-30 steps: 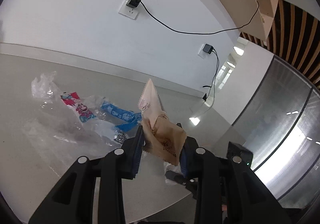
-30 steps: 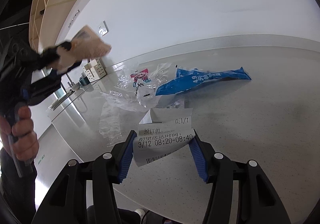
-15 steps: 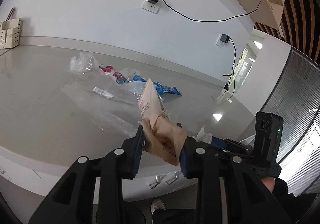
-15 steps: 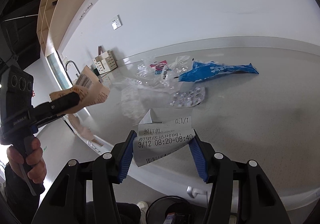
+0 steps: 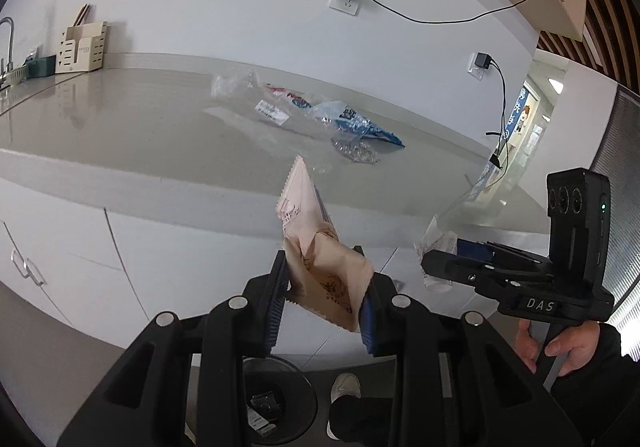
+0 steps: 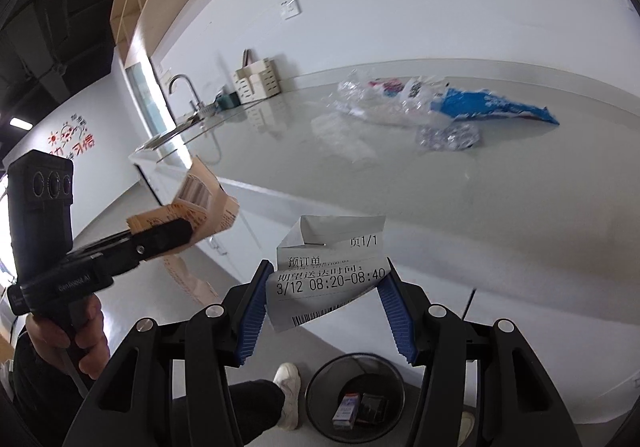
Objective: Collect trash
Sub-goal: 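Lower both tools over the wastebasket and open them to drop the bag and receipt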
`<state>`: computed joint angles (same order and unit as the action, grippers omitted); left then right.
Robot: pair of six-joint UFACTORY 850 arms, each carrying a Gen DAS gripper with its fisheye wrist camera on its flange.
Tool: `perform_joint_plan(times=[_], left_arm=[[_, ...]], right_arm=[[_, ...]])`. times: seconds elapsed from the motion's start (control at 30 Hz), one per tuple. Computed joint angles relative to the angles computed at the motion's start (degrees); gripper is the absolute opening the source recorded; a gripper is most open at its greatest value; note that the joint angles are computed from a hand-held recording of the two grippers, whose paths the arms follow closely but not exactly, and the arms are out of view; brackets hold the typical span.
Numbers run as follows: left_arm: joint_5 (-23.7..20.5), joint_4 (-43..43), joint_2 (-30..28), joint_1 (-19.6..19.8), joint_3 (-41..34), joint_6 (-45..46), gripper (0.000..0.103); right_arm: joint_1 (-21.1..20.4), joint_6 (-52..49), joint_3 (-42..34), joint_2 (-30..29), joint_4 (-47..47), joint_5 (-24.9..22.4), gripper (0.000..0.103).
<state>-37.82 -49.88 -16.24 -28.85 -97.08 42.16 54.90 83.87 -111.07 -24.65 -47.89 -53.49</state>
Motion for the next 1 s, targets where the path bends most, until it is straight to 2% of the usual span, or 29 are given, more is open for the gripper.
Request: perform_joint_plan(times=[0.2, 0.4, 0.67, 0.77, 0.9, 1.0], left_arm=[[4.9, 2.7, 4.7, -0.7, 10.2, -2.2, 0.032], [8.6, 4.2, 5.4, -1.4, 16.7, -4.6, 0.032], [12.2, 7.4, 1.6, -2.7, 21.2, -7.2, 0.032], [12.4, 8.0, -0.9, -3.0, 21.7, -7.0, 0.032], [12.9, 13.4, -5.1, -3.8, 21.0, -9.8, 0.032], [12.4, 17.3, -8.5, -4.2, 19.8, -12.6, 0.032]], right_arm=[[1.1, -0.3, 3.6, 0.4, 2.5, 2.1, 0.056], [0.8, 0.8, 9.2, 0.8, 6.0, 5.7, 0.056], [-1.7, 1.4, 16.7, -0.1, 11.2, 14.2, 0.057], [-3.2, 1.5, 20.1, -0.8, 14.2, 19.8, 0.057], [-5.1, 1.4, 24.0, -2.0, 18.8, 26.3, 0.057], [-6.5, -2.6, 24.7, -4.1, 24.0, 28.3, 0.056]])
